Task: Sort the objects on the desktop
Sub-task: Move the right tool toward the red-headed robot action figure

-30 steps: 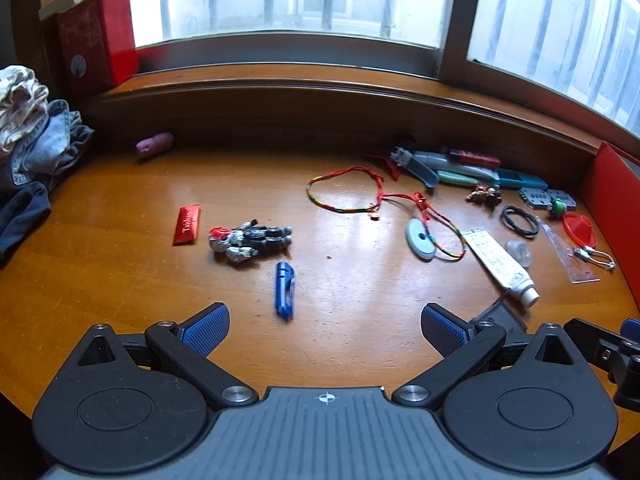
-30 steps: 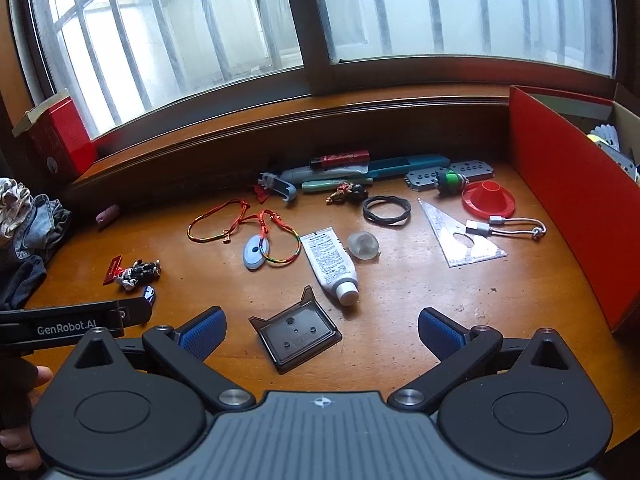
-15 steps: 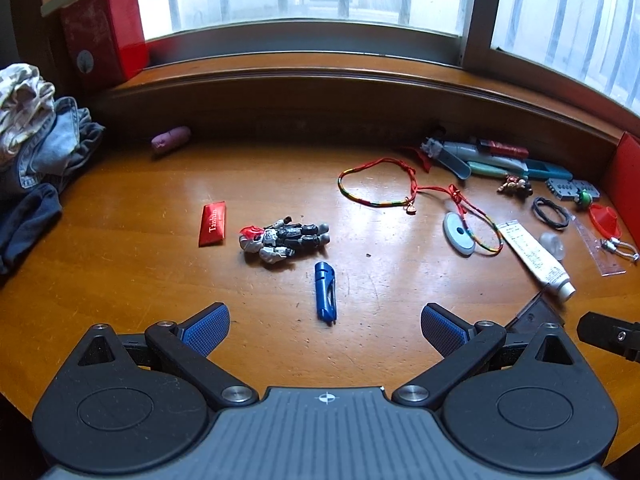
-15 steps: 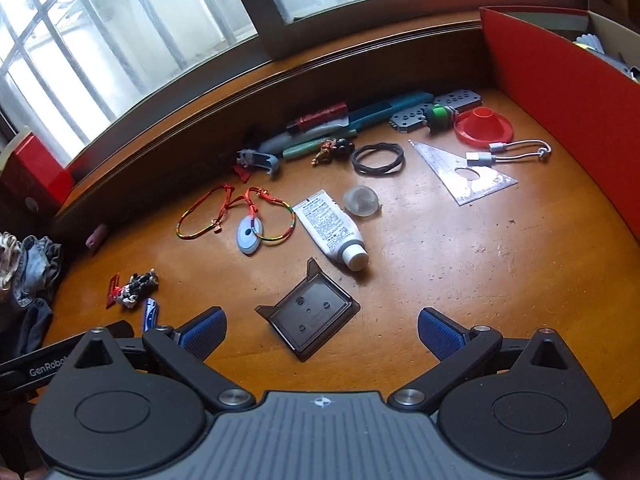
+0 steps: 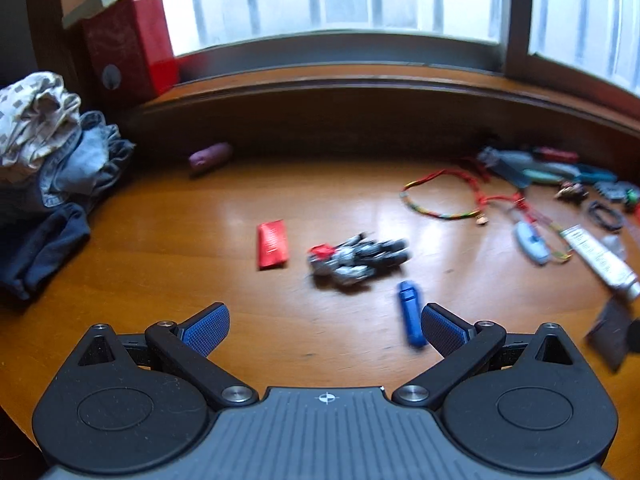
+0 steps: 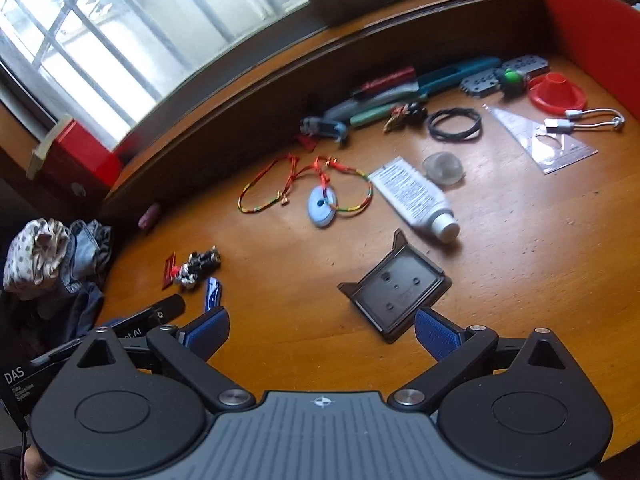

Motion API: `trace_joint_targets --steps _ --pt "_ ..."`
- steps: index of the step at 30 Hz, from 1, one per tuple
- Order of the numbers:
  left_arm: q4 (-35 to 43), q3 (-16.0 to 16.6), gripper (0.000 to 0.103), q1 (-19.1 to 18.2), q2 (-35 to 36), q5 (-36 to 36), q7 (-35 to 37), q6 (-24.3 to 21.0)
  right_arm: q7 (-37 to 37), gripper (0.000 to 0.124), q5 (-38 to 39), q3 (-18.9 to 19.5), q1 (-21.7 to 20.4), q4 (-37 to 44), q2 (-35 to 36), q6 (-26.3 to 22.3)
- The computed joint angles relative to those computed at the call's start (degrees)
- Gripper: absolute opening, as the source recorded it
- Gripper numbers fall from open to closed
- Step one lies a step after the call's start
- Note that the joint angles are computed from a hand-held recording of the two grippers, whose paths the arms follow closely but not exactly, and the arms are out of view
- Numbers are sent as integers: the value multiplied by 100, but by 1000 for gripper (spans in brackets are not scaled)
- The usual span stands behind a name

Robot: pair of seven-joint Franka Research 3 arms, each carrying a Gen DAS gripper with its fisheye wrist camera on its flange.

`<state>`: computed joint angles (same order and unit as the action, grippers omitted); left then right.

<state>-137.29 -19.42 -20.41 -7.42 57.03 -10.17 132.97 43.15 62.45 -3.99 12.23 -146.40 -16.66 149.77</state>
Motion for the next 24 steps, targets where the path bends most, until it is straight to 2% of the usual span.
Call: trace_joint_targets --steps 4,7,10,13,18,24 --pt "-359 98 103 124 -232 79 -61 417 119 100 -105 158 91 -3 29 305" --pt "-503 95 103 205 -339 63 -24 485 207 97 -397 272 181 66 122 505" --pt "-656 92 103 283 -476 60 39 526 106 94 -616 317 325 190 268 508" --pt "-863 98 103 361 -662 40 81 572 -412 94 -393 360 567 295 388 666" --pt "-1328 155 103 533 -1120 -154 158 804 -1716 95 256 538 988 588 742 1117" --pt "-1731 142 103 792 -1506 -349 273 890 -3027 95 981 885 1237 1048 1292 1424"
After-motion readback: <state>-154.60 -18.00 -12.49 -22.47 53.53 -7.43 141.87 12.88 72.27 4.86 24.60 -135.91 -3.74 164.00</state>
